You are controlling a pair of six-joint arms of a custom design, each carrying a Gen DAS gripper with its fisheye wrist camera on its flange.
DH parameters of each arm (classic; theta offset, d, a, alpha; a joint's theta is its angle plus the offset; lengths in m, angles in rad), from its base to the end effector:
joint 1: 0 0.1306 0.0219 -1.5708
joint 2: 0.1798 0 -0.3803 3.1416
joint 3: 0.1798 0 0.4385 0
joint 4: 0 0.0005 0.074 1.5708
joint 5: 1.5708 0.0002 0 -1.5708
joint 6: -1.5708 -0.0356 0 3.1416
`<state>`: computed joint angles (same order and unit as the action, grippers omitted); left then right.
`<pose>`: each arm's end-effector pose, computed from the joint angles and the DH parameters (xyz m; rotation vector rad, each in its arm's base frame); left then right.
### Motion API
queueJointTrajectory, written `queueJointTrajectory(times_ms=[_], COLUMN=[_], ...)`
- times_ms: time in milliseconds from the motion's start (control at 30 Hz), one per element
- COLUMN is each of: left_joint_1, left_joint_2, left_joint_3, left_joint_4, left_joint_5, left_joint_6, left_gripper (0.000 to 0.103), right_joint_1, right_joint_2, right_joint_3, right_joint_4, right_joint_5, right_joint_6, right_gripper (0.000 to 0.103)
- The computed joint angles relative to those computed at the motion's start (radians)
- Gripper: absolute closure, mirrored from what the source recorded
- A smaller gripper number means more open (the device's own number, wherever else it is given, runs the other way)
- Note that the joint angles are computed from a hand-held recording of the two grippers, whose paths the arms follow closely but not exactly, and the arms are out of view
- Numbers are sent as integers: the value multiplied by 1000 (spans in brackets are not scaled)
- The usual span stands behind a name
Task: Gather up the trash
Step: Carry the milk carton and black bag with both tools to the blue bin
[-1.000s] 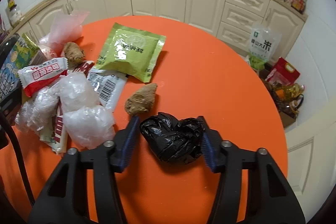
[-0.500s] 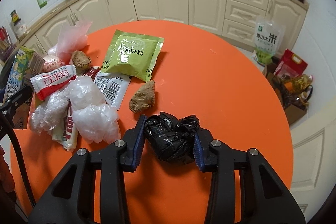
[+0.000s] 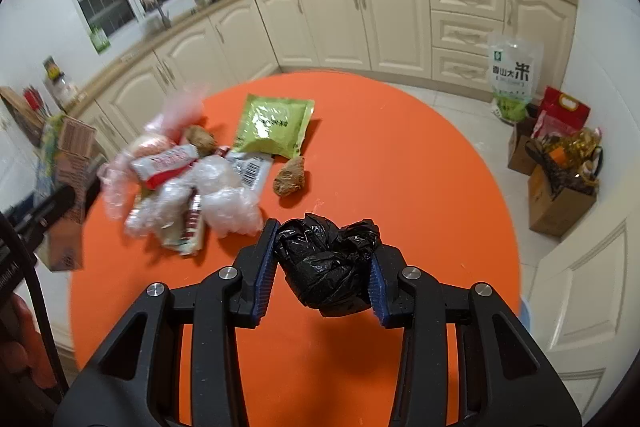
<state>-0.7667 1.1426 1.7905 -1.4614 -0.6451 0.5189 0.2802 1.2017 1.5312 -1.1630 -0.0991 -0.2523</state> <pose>0.2653 -0.2266 0.6893 -0.0182 2.1910 0.0630 0.4207 0.1242 0.5649 -0.0804 2.4299 0.3634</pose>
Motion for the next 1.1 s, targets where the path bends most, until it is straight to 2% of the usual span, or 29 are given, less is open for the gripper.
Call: queueJointTrajectory(times_ms=[133, 233, 367, 433, 600, 700, 767, 833, 967, 1067, 1100], left_joint_1=[-124, -194, -267, -290, -311, -319, -325, -296, -269, -243, -240], left_joint_2=[-11, -5, 45, 81, 170, 222, 253, 286, 357, 434, 488], left_joint_3=[7, 15, 35, 38, 53, 50, 33, 23, 9, 26, 71], left_joint_4=[2, 17, 49, 66, 105, 118, 126, 132, 115, 98, 87], left_joint_5=[-42, -34, 22, 84, 244, 329, 367, 399, 469, 509, 519], left_joint_6=[36, 44, 24, 15, -19, -35, -46, -80, -72, -82, -84], left_gripper=[55, 55, 55, 55, 55, 55, 55, 55, 55, 56, 57], right_joint_1=[-47, -111, -248, -350, -582, -671, -712, -748, -795, -819, -830], right_joint_2=[-84, -152, -230, -251, -254, -228, -203, -169, -107, -56, -45], right_joint_3=[-35, -57, -93, -114, -180, -220, -246, -269, -307, -329, -340], right_joint_4=[6, 1, -22, -43, -88, -100, -102, -100, -85, -66, -62], right_joint_5=[-41, -81, -105, -136, -193, -213, -223, -232, -247, -254, -260], right_joint_6=[-1, 2, 27, 38, 78, 95, 102, 112, 126, 128, 134], right_gripper=[66, 66, 66, 66, 66, 66, 66, 66, 66, 66, 66])
